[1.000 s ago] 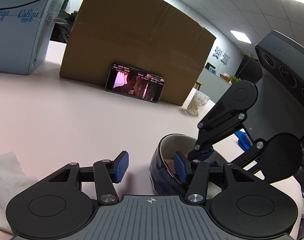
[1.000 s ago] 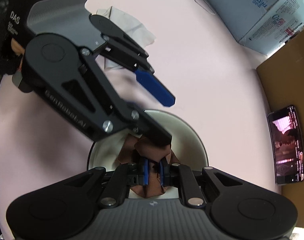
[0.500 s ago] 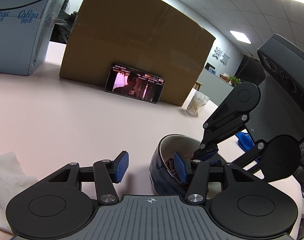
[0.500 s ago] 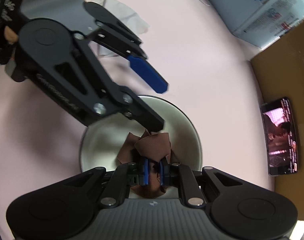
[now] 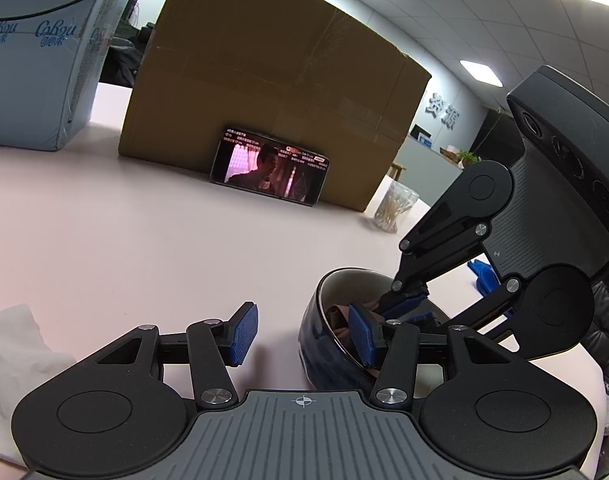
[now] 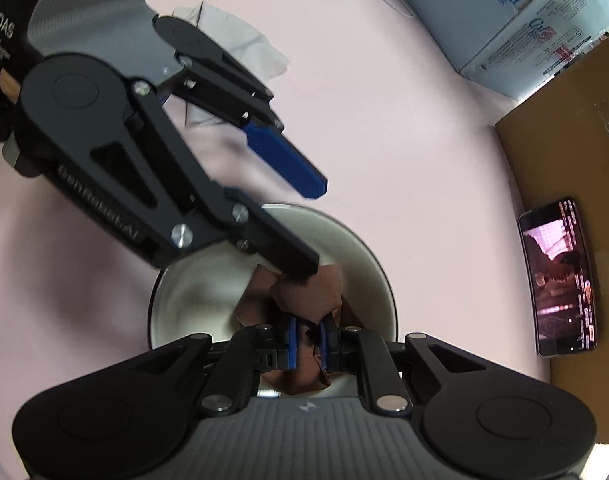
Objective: Clean bowl
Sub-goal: 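Continue wiping the bowl bottom with the brown cloth in the right gripper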
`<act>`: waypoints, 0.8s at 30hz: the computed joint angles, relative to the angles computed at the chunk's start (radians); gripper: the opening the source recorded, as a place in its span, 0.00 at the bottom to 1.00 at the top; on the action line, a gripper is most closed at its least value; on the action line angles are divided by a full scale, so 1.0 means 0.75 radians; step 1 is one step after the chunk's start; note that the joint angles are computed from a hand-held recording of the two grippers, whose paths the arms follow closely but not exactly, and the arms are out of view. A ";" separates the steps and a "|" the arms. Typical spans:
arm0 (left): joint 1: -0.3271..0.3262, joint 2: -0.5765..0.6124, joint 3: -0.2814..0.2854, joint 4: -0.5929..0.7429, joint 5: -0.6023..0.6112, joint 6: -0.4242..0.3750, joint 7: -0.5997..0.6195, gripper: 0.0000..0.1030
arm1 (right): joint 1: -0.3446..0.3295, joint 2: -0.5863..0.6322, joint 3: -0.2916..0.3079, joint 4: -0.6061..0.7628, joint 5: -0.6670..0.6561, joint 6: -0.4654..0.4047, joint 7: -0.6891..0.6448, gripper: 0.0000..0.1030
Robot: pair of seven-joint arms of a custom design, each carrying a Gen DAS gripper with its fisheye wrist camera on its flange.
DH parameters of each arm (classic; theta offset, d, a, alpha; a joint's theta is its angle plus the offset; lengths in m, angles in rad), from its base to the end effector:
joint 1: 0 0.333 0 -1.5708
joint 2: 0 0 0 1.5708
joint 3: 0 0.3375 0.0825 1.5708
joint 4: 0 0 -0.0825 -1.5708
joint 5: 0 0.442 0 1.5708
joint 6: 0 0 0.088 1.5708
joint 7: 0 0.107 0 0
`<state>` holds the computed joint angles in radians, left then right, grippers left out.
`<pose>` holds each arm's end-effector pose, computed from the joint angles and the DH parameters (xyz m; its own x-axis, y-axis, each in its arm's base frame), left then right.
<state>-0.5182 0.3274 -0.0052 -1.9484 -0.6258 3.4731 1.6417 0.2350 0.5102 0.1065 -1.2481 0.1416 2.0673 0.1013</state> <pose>0.6358 -0.2867 0.4282 -0.1104 -0.9141 0.3901 -0.4862 -0.2926 -0.8234 0.7603 0.2566 0.5133 0.9517 0.1320 0.2771 0.1964 -0.9557 -0.2191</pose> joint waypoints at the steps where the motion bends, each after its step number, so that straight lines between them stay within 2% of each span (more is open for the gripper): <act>1: -0.001 0.000 0.001 0.000 0.000 0.000 0.001 0.48 | -0.002 0.011 0.002 0.020 0.005 -0.021 0.000 0.13; 6: -0.004 0.002 0.006 0.002 0.001 -0.004 0.000 0.48 | -0.019 0.099 0.021 0.164 0.069 -0.141 0.006 0.13; 16: 0.013 0.001 -0.003 -0.001 0.026 -0.004 -0.021 0.48 | 0.010 0.181 0.005 0.258 0.036 -0.073 0.038 0.13; 19: 0.010 0.000 0.000 -0.003 0.027 -0.004 -0.022 0.48 | 0.011 0.207 0.003 0.303 0.025 -0.099 0.050 0.13; 22: 0.006 -0.001 0.004 -0.004 0.025 -0.005 -0.019 0.48 | 0.009 0.256 0.009 0.390 0.029 -0.171 0.049 0.13; 24: 0.000 0.000 0.009 -0.003 0.019 -0.006 -0.015 0.48 | 0.004 0.212 0.020 0.317 0.048 -0.153 0.043 0.13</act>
<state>-0.5181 0.3272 0.0019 -1.9503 -0.6115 3.4688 1.6306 0.2377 0.6689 0.1215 -1.0100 0.1780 1.9528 0.1334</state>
